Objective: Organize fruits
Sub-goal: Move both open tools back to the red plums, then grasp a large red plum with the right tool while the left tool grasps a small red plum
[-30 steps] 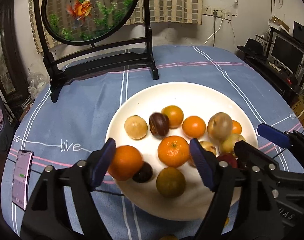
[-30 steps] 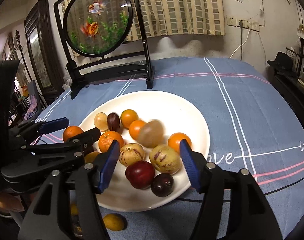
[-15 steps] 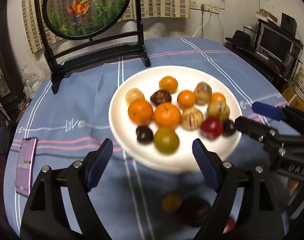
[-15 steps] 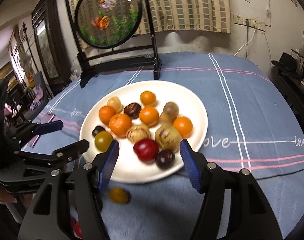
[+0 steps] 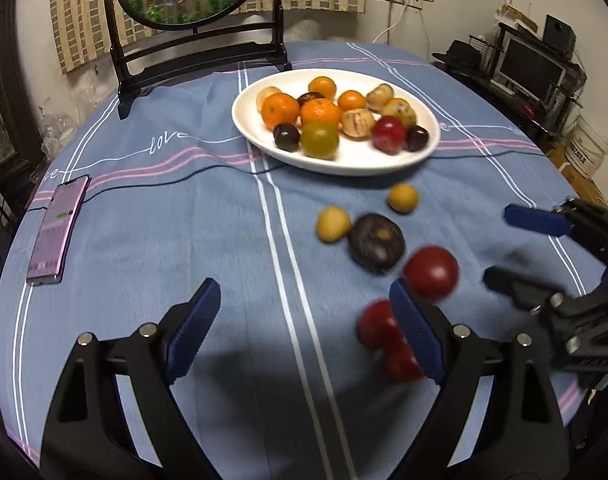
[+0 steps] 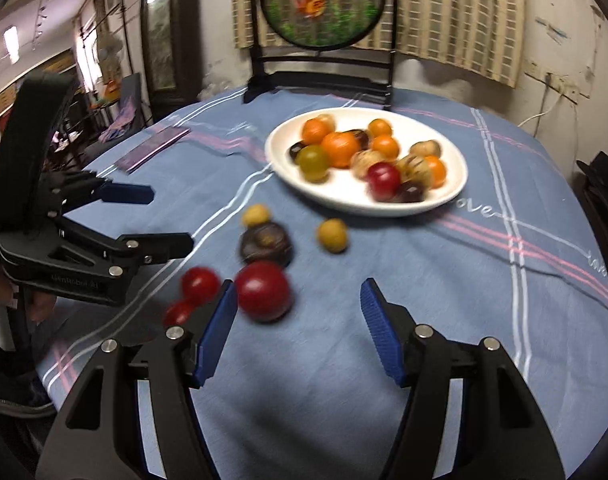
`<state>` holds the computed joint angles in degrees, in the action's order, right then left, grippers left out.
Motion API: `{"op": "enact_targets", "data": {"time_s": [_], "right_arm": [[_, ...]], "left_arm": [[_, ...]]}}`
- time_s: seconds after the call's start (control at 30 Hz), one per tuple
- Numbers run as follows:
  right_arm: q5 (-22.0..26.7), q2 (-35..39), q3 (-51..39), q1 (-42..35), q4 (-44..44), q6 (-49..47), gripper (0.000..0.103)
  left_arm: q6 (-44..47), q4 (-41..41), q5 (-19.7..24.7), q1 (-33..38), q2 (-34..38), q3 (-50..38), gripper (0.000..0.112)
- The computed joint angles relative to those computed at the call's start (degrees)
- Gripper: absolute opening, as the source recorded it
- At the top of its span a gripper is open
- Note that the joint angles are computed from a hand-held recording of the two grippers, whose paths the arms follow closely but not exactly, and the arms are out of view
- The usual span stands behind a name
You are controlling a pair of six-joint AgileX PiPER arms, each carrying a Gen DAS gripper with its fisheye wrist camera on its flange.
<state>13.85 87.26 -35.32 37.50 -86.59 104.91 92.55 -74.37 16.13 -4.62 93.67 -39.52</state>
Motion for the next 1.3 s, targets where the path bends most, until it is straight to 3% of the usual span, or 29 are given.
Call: {"op": "enact_targets", "data": {"time_s": [0.13,0.27,0.47,0.53,0.63,0.73,0.8,0.97,1.17,1.27,1.3], "right_arm": [[0.56,2.14,-0.83,2.15,3.68,-2.8,0.064],[0.84,6.26,-4.86,2.03,17.9,-16.71,0.064],[3.02,12.48,-11.43,0.84,31.41,-29.47,0.064],[3.21,13.44,-12.44,0.66,32.14,-29.89,0.064],[2.06,14.47,-13.52,0.31,33.12,-31.85,0.044],[2.94,14.53,-13.75,1.23,32.0,-32.42,0.043],[1.05,12.52,-11.63,-0.17,32.48,-32.04,0.043],[0.47,7.96,-5.65,-2.54,21.98,-18.43,0.043],[-0.72,5.65,-2.36,-4.11,17.94,-13.19,0.043],[-1.19,5.11,-1.97,-3.95,16.4,-11.69,0.043],[-1.46,4.93,-1.81,-3.88,15.95,-11.22,0.043]], "left_arm": [[4.82,-3.24,1.04,1.16,-3.27,3.39,0.089],[4.39,-2.74,2.01,2.79,-3.71,3.88,0.089],[3.38,-0.92,2.06,2.82,-3.13,4.16,0.089],[3.24,-0.66,2.03,2.4,-2.93,4.23,0.089],[3.02,0.06,2.14,1.55,-2.58,4.49,0.089],[2.37,1.07,2.39,0.87,-2.27,4.71,0.09],[1.23,2.38,2.64,0.56,-2.07,4.72,0.09],[0.27,4.18,3.93,-0.49,-1.99,5.04,0.09],[2.92,0.98,2.32,-3.3,0.34,5.38,0.089],[4.59,-0.3,1.78,-4.5,1.18,5.64,0.078],[1.64,2.99,2.38,-4.61,1.71,5.13,0.064]]}}
